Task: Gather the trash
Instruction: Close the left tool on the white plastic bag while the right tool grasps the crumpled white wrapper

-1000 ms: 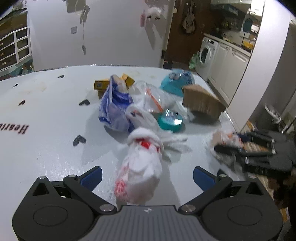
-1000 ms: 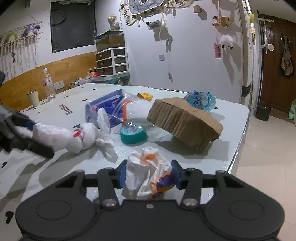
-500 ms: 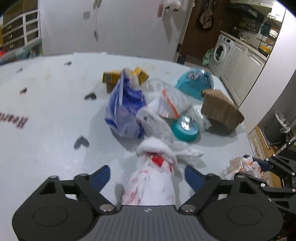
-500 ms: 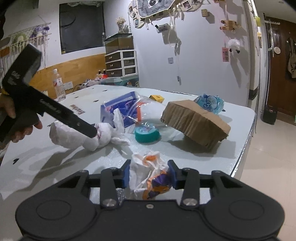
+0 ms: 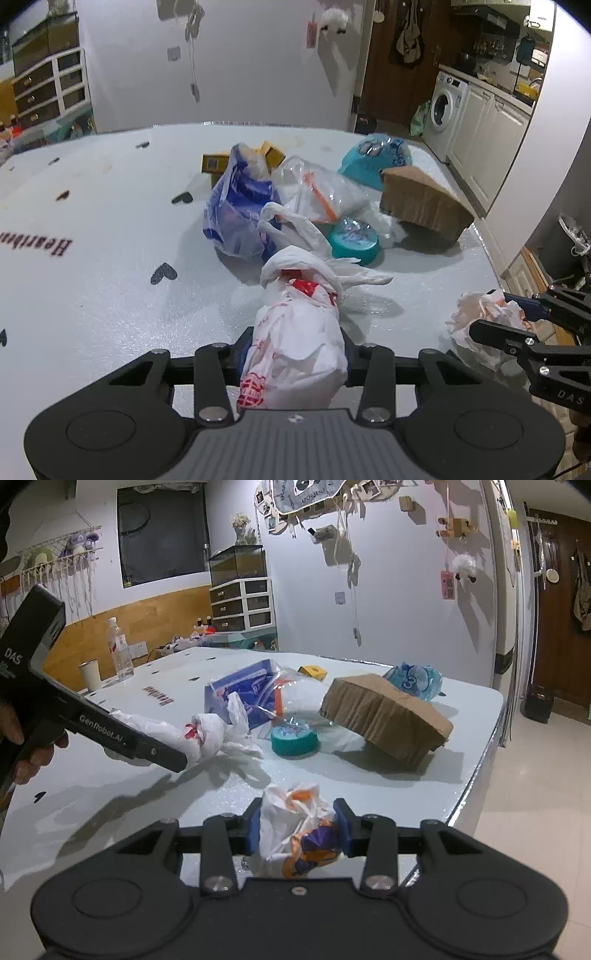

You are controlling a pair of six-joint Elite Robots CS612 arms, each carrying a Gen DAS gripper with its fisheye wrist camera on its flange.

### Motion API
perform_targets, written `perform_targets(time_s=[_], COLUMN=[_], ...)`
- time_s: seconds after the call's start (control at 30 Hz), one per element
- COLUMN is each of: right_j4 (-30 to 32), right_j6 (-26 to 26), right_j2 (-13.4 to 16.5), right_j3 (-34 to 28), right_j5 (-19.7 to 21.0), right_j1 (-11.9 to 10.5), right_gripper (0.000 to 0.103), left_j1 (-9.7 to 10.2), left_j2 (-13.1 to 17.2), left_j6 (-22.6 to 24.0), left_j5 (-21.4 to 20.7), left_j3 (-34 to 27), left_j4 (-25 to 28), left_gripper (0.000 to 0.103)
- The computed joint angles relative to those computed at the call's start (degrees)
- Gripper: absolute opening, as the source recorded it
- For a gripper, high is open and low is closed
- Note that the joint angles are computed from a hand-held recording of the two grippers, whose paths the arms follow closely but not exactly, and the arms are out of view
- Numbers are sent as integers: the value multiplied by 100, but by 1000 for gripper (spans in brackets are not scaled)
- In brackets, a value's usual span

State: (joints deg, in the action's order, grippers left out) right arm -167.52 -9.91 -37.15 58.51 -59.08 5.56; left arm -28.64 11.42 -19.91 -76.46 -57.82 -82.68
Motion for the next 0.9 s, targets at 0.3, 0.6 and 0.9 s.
perform_targets(time_s=[0.3,0.6,0.9], right_j4=[-124,-165,-155], right_j6=[-69,-48,-77], right_j2=[-138,-181,-186], right_j3=[230,300,310], right_j5=[13,7,87], right_j1=[-17,-55,-66], right_gripper=[41,41,41], left_j1=[-31,-5,-32], left_j2=[42,-137,-71], left_j6=[-290,-244,-183], left_j5=[-255,-205,-143], left_j3=[-132,56,-48], left_j4=[283,323,610], left_gripper=[86,70,44])
